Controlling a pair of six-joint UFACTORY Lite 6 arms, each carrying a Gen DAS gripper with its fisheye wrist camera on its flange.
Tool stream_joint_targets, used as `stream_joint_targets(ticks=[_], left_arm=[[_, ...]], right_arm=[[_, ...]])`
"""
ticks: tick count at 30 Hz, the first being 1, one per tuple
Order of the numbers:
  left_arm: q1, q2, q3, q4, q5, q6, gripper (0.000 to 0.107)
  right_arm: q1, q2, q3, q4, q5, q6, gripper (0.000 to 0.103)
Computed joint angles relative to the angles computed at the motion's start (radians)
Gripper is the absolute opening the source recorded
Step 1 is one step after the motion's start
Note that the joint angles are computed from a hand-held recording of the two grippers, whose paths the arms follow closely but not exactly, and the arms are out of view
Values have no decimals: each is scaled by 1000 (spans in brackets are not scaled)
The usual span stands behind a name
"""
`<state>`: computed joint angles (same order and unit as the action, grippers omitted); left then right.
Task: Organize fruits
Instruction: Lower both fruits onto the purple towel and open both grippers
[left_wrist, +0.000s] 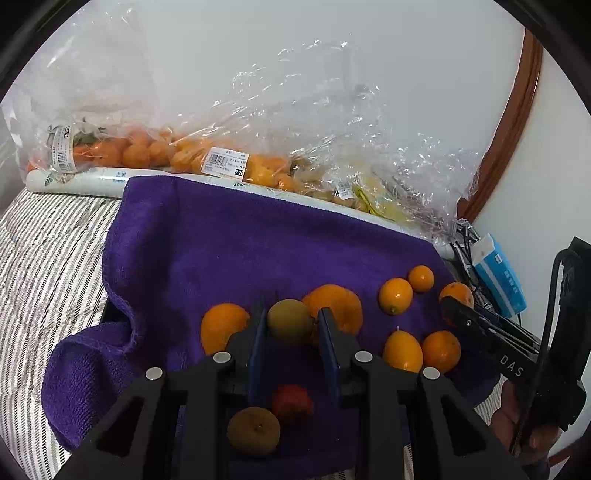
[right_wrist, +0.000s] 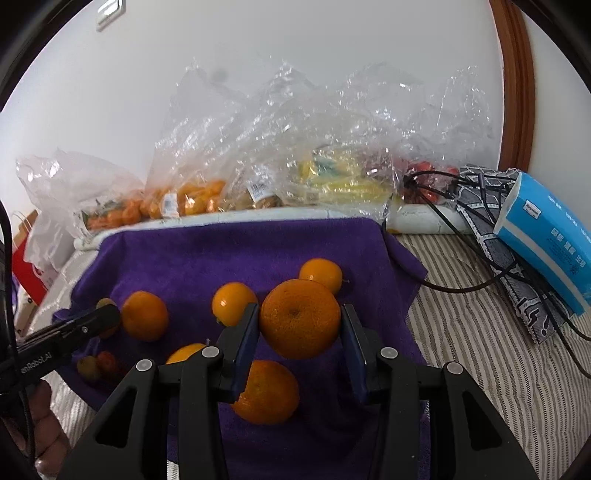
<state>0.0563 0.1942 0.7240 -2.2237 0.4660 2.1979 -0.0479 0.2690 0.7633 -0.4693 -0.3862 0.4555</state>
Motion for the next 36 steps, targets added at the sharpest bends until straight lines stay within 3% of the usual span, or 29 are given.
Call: stream_joint_targets(ticks=[10, 13, 18, 28, 36], left_arm=[[-11, -12, -9, -18, -11, 28, 27], [2, -5, 4, 75, 1, -56, 28], [-8, 0, 7, 71, -7, -55, 34], [-48, 29, 35, 72, -71, -63, 55], [-98, 27, 31, -108, -128, 121, 73]], right_arm=[[74, 19, 3, 298, 41, -299, 43], [81, 27, 8, 336, 47, -332, 43], [79, 30, 13, 357, 54, -346, 43], [86, 27, 10, 392, 51, -378, 43], [90, 24, 6, 380, 52, -360, 48]])
